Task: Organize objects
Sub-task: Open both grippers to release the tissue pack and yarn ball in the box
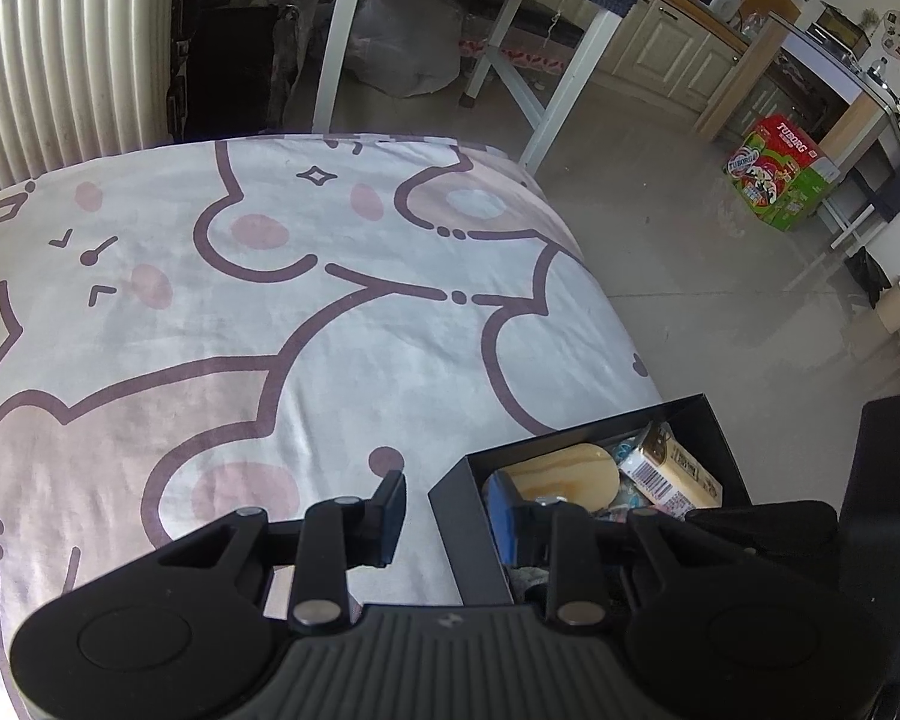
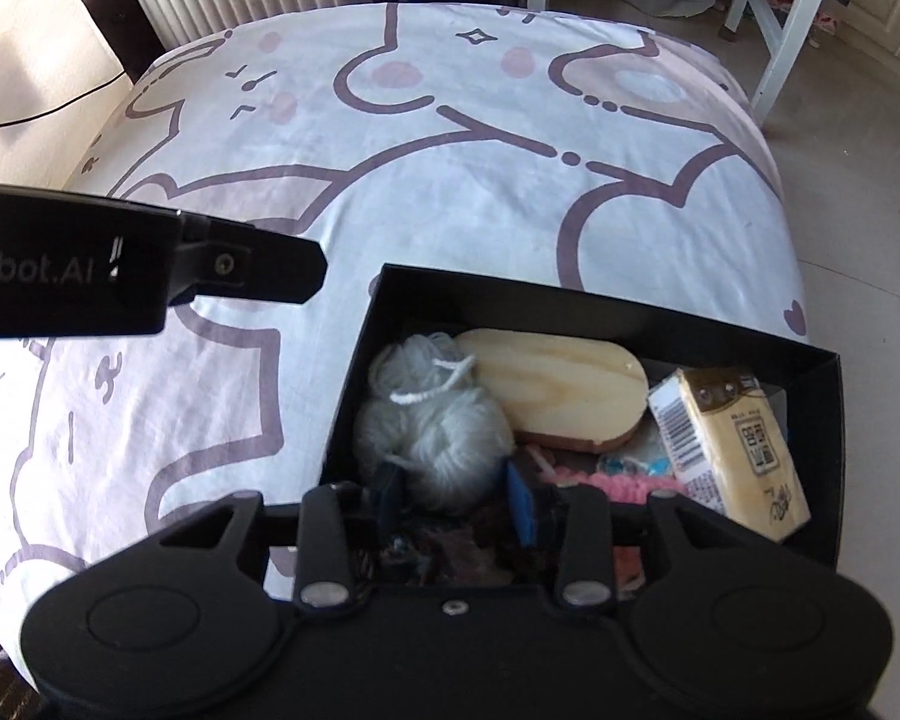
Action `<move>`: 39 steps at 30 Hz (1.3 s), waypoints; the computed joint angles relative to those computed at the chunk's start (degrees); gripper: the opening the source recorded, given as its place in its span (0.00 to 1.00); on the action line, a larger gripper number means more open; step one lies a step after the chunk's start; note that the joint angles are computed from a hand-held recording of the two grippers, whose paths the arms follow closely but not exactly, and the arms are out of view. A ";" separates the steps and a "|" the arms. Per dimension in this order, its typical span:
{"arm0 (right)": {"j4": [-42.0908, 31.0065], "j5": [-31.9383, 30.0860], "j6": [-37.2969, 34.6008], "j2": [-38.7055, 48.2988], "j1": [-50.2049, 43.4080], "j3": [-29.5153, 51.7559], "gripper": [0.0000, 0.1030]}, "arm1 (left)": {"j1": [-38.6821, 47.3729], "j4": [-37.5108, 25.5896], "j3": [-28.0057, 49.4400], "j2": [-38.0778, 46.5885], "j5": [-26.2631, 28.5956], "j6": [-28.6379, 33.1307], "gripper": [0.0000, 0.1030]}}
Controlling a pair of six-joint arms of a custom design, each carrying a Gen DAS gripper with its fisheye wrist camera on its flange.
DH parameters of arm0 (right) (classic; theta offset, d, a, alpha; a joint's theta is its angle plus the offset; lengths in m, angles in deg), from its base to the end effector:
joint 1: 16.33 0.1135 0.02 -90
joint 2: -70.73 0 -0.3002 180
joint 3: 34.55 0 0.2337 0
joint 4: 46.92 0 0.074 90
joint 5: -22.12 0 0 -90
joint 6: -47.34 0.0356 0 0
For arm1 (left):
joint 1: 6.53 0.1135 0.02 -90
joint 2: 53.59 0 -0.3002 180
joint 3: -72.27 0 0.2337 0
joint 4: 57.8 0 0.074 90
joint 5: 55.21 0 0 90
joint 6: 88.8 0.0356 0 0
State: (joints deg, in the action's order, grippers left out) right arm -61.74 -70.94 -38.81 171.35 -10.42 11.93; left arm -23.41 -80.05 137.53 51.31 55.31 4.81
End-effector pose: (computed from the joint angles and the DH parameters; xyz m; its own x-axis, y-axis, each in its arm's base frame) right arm 0.2500 0.0278 0.1169 -0.9345 -0.0293 -0.3549 -0.0593 0.9955 0.0738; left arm 0.3100 -0.1071 0.1598 -0.8153 0.3090 -0.4897 0.4823 0.8304 -0.2789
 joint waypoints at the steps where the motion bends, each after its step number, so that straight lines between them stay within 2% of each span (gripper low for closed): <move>1: -0.13 0.09 -0.06 -0.10 0.05 0.04 0.37 | -0.01 -0.08 -0.04 -0.06 -0.17 0.10 0.30; 6: -2.33 -0.87 -1.45 -3.19 -1.00 -0.20 0.36 | 0.25 -1.16 0.11 -0.44 -0.86 0.61 0.30; 10: -5.03 -3.87 -0.47 -11.42 -3.89 -1.73 0.37 | 0.42 -2.53 0.04 -2.13 -1.19 0.29 0.30; 20: -13.14 -2.32 2.15 -30.73 -10.58 -3.75 0.43 | 0.43 -6.04 -3.09 -12.66 -1.97 1.60 0.33; 21: -13.99 -2.45 2.43 -32.30 -11.36 -3.77 0.45 | 0.50 -6.38 -3.36 -13.60 -1.98 1.39 0.34; 25: -17.17 0.82 4.86 -37.85 -11.03 -3.54 0.64 | 0.28 -7.75 -4.65 -17.90 -3.11 0.16 0.48; 30: -21.72 4.23 6.25 -44.86 -9.77 -3.83 0.73 | -0.40 -8.76 -6.65 -21.95 -4.91 -0.24 0.63; 32: -23.46 6.54 6.91 -47.40 -8.63 -4.04 0.82 | -0.43 -9.63 -7.25 -23.15 -5.29 0.18 0.72; 34: -25.13 9.56 7.62 -49.69 -7.09 -4.31 0.84 | -0.54 -10.18 -8.02 -24.46 -5.86 0.28 0.80; 36: -26.96 11.61 8.42 -51.51 -6.29 -4.45 0.86 | -0.87 -10.83 -8.96 -26.21 -6.63 0.28 0.84; 39: -29.72 11.52 8.42 -54.23 -7.17 -4.79 0.92 | -1.28 -11.03 -10.54 -28.71 -8.20 -0.15 0.92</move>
State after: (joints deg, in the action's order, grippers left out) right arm -91.46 -59.43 -30.39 117.12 -17.59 7.14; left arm -24.69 -91.08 126.99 22.59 47.11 4.67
